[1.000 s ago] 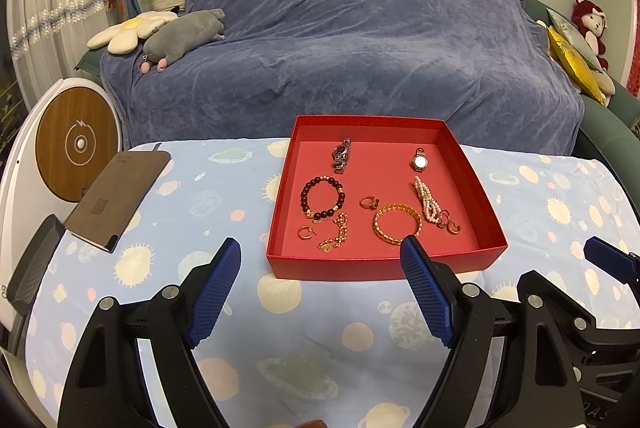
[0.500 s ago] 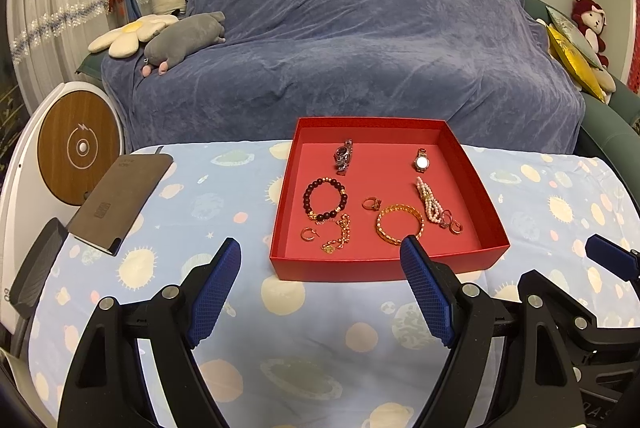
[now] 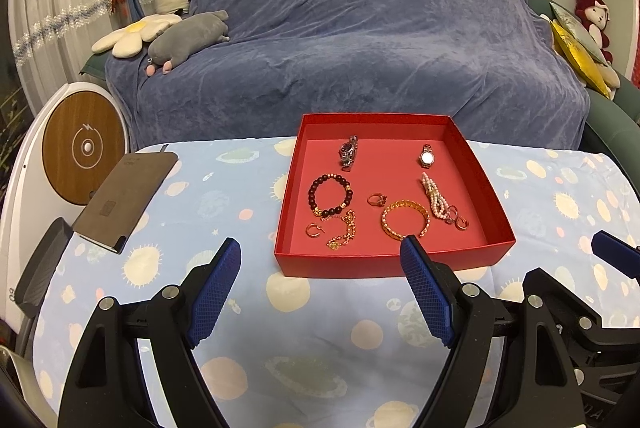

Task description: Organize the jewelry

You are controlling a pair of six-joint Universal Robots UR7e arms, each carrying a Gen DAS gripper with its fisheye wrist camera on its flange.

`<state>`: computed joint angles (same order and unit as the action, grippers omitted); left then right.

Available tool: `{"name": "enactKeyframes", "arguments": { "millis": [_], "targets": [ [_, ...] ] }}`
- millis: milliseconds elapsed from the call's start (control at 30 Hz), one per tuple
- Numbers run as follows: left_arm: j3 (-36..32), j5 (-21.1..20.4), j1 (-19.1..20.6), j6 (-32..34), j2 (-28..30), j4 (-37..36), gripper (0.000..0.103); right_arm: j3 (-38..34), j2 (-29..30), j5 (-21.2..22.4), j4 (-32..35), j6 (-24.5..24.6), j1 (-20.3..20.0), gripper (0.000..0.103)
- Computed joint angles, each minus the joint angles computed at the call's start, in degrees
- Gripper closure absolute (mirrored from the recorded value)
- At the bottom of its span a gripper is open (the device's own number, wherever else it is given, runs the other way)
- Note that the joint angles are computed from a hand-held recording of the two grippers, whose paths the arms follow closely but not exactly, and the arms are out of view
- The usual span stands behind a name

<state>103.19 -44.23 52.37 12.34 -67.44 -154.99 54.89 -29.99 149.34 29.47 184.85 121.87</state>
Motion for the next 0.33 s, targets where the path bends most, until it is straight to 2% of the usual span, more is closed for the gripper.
{"name": "enactKeyframes", "arguments": {
  "millis": [333],
  "targets": [
    [-0.3,0.4,0.1,0.4,0.4,0.5,0.024,0.0,0.1,0.1,0.2,-0.4,0.0,0.014]
  ]
}}
